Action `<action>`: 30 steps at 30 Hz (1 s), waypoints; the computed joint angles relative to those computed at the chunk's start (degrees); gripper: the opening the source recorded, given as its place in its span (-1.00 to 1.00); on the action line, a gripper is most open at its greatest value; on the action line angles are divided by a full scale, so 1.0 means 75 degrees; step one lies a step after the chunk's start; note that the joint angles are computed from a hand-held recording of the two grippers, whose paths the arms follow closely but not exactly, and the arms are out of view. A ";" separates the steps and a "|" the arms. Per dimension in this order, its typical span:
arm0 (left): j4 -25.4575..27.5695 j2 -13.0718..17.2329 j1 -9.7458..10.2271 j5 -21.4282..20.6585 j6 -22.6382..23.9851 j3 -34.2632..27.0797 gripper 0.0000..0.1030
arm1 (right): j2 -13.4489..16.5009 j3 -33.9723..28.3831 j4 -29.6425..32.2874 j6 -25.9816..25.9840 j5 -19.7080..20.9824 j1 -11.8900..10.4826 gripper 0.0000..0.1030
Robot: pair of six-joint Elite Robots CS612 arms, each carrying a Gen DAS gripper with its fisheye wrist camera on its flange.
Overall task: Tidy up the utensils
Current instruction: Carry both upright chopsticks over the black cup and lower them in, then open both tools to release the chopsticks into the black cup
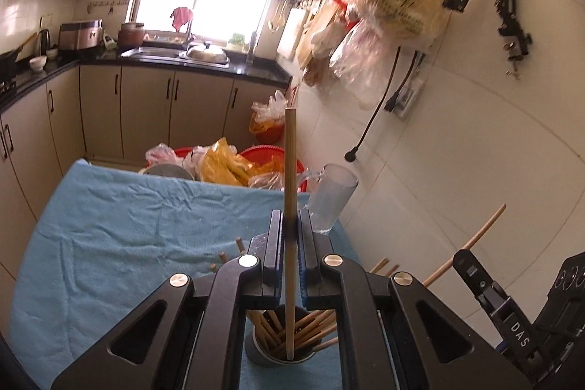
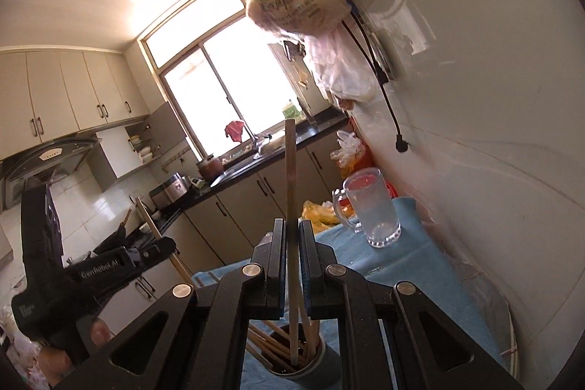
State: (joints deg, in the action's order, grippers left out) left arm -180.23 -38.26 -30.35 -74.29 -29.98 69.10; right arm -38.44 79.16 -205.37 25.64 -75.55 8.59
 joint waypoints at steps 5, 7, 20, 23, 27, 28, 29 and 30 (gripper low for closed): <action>0.0203 0.0196 0.0085 -0.0263 -0.0146 -0.0050 -0.88 | 0.0198 -0.0182 0.0541 -0.0068 0.0180 0.0024 -0.85; 0.0207 0.0246 0.0085 -0.0313 -0.0106 -0.0019 -0.88 | 0.0234 -0.0159 0.0703 -0.0145 0.0293 0.0049 -0.85; 0.0033 0.0097 0.0002 -0.0064 0.0244 0.0458 -0.18 | 0.0100 0.0080 0.0789 -0.0445 0.0127 0.0162 -0.47; -0.0143 -0.0037 -0.0039 0.0092 0.0278 0.0743 -0.17 | -0.0006 0.0276 0.0559 -0.0411 -0.0056 0.0169 -0.26; -0.0289 -0.0190 -0.0140 0.0675 0.0224 0.1142 0.01 | -0.0157 0.0595 0.0341 -0.0418 -0.0559 0.0202 0.04; -0.0298 -0.0223 -0.0183 0.0957 0.0233 0.1249 0.03 | -0.0181 0.0650 0.0328 -0.0450 -0.0672 0.0212 0.09; -0.0309 -0.0243 -0.0209 0.1093 0.0246 0.1315 0.03 | -0.0212 0.0723 0.0315 -0.0524 -0.0868 0.0234 0.17; -0.0321 -0.0261 -0.0227 0.1219 0.0253 0.1373 0.04 | -0.0232 0.0770 0.0312 -0.0575 -0.1045 0.0260 0.24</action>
State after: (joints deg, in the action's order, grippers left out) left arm -182.64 -40.22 -32.05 -65.15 -28.08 79.40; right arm -40.18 84.93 -203.03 21.33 -83.39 10.54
